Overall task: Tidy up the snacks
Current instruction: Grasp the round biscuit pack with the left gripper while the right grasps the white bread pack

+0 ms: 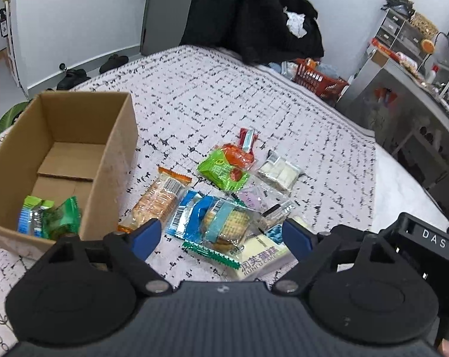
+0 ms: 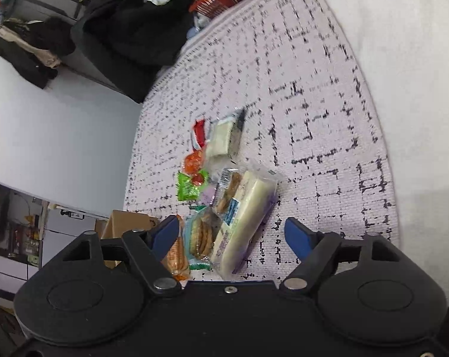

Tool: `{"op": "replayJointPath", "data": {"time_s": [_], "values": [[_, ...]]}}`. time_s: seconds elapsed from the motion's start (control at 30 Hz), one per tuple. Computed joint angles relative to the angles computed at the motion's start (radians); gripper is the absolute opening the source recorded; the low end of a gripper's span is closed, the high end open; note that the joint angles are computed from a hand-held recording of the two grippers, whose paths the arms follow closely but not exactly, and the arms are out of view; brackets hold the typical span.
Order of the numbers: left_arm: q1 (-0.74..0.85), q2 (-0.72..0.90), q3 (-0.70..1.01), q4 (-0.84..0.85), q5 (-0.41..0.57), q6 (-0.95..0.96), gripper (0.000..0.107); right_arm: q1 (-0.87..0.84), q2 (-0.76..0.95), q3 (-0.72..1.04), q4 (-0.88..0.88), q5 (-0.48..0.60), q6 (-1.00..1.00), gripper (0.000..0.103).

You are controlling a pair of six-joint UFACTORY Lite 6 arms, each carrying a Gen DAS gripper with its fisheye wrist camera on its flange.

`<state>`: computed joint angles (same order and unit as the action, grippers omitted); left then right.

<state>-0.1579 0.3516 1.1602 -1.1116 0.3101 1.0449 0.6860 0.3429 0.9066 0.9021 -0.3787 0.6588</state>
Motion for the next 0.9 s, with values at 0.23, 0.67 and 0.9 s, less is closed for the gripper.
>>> {"op": "replayJointPath", "data": {"time_s": [0.23,0.67,0.9], "values": [[-0.027,0.139,0.099,-0.002,-0.014,-0.004,0.085,-0.065,0.087,0.03,-0.32,0.012,0.328,0.069],[-0.08,0.317,0.233,0.059,-0.034,-0.067,0.083,-0.136,0.23,0.134,-0.583,0.01,0.555,0.066],[-0.084,0.357,0.26,0.128,-0.035,-0.163,0.054,-0.135,0.286,0.221,-0.438,0.061,0.371,0.05]]}}
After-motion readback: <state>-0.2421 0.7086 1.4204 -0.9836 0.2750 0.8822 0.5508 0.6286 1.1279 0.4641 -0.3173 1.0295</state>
